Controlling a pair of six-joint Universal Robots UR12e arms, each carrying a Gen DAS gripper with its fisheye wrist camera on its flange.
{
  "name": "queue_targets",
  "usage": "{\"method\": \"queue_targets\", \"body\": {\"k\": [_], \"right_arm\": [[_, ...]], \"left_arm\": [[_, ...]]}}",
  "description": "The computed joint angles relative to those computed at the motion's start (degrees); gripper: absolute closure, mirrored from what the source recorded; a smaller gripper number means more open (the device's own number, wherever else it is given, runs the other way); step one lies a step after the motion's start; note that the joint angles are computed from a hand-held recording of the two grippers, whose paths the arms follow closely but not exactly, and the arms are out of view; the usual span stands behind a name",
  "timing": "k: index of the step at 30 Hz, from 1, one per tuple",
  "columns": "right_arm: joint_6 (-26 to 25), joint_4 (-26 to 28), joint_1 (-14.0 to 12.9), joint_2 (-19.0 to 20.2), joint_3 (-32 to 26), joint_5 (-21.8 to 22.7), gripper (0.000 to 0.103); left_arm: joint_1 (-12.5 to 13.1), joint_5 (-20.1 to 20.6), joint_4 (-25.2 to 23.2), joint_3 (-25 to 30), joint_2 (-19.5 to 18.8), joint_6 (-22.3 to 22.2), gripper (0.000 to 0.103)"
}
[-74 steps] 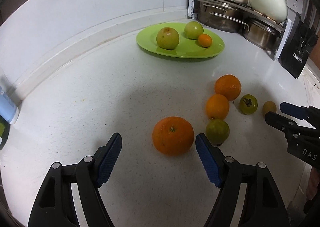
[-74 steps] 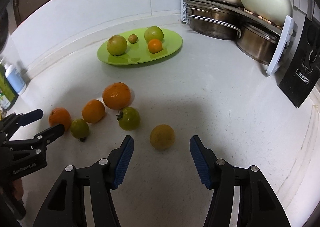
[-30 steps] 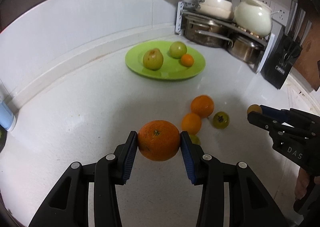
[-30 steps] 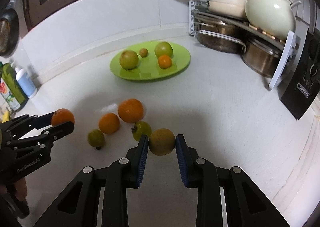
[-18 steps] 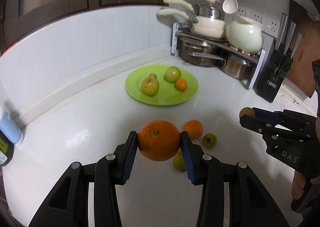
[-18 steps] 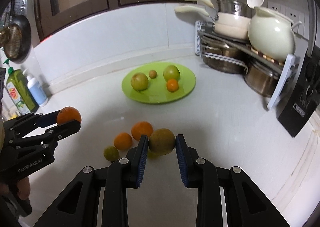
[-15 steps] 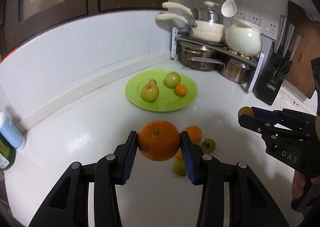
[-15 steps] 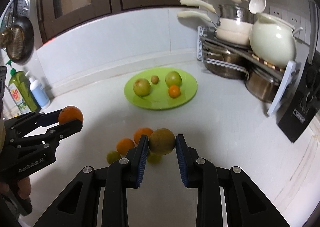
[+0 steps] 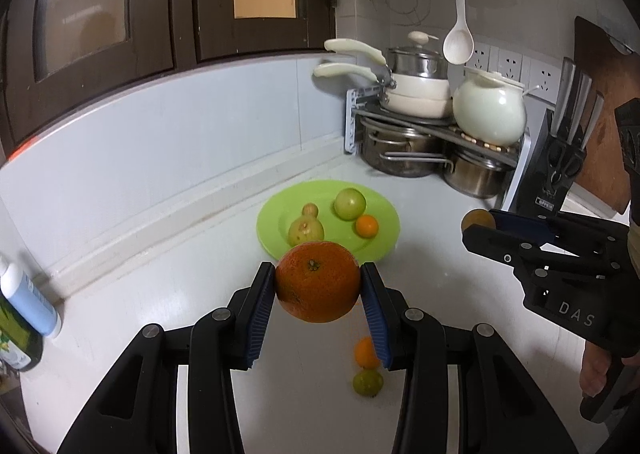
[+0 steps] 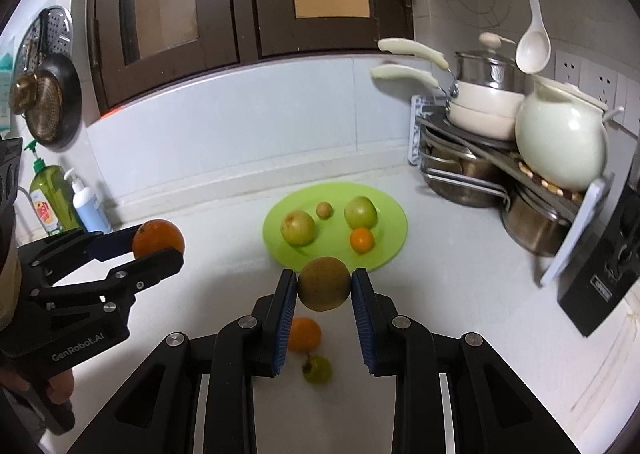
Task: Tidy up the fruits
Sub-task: 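Carry the large orange and yellow fruit over the green plate with both grippers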
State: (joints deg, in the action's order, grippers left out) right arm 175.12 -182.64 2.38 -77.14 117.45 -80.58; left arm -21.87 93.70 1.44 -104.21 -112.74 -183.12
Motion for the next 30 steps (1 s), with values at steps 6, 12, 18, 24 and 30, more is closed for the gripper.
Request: {"method": "queue_targets", "body": {"k": [6,12,18,24,30], "right_arm": [[-0.8,-0.9,0.3,0.9,-1.8,-0.1,0.073],[-0.9,-1.2,0.5,2.1,-3.7,0.5,0.073],[-1.0,-0.3,0.7,4.0,-6.6,1.1,0.073],[-1.2,0.4,1.1,5.8,-9.0,1.4,0.073],[-1.6,2.1,1.2,8.2,-11.7,2.1,0.073]], "left_arm": [[0.5,0.3,0.3,1.6,-0.6,0.8,0.060],[1.0,0.1,-0.1,3.7,-1.6,1.9,0.060],[2.1,-1.5,-1.8,6.3,-2.9,2.1,0.060],[3.0,-2.3,-2.9,8.7,-4.6,2.9,0.060],[3.8,-3.8,-5.2,11.8,-7.1,3.7,0.060]]}}
